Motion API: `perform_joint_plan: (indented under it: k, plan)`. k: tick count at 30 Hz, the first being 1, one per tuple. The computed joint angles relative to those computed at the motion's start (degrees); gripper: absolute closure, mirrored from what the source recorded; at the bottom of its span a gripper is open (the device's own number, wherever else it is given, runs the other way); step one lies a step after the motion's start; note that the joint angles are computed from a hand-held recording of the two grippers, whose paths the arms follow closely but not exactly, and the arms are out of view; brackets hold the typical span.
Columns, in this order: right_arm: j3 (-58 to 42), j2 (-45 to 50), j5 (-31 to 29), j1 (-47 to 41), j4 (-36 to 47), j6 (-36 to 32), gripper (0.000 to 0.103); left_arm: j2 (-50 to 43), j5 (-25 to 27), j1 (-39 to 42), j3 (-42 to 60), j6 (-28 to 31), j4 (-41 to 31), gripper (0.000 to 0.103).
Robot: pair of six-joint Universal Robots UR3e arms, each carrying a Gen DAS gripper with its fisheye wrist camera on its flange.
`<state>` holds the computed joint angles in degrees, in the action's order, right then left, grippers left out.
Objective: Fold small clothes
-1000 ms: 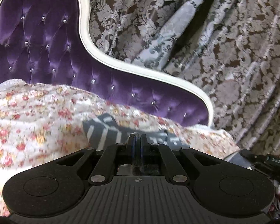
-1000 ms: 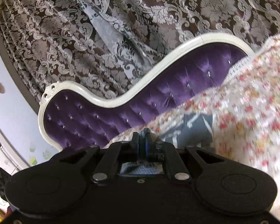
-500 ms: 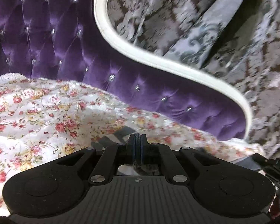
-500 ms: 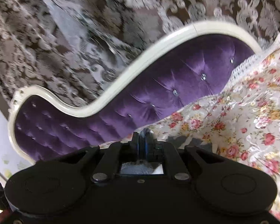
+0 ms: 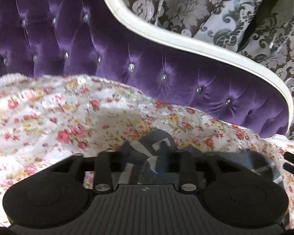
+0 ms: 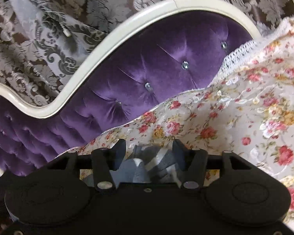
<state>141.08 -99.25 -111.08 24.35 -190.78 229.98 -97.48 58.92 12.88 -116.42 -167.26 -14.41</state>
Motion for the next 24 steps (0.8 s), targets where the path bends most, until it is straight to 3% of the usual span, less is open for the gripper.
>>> perform_joint_plan:
  k: [6,10,18,21,24]
  plan:
    - [-10.3,4.3,-10.6,13.9,12.6,-7.7,0.043,9.1,-0.9,-0.4,-6.9,10.0,-2.9,0.065]
    - [-17.9,10.0,-12.4,19.4,18.4,-12.5,0.043,11.7,-1.4,-2.2,-9.6,15.5,-5.8,0.064]
    - [-26.0,16.3,-7.0,16.4,25.7,-19.2,0.044,0.5,9.5,-8.4,-7.9,13.3,3.6,0.060]
    - [-27.0,17.2,-6.9,13.8,28.1,-19.8,0.044,-1.4,8.1,-6.4,-9.1,11.6,7.3,0.051]
    - [-28.0,17.3,-7.9,10.6,31.9,-19.6,0.046,-1.2,8.6,-6.4,-9.4,11.1,7.6,0.048]
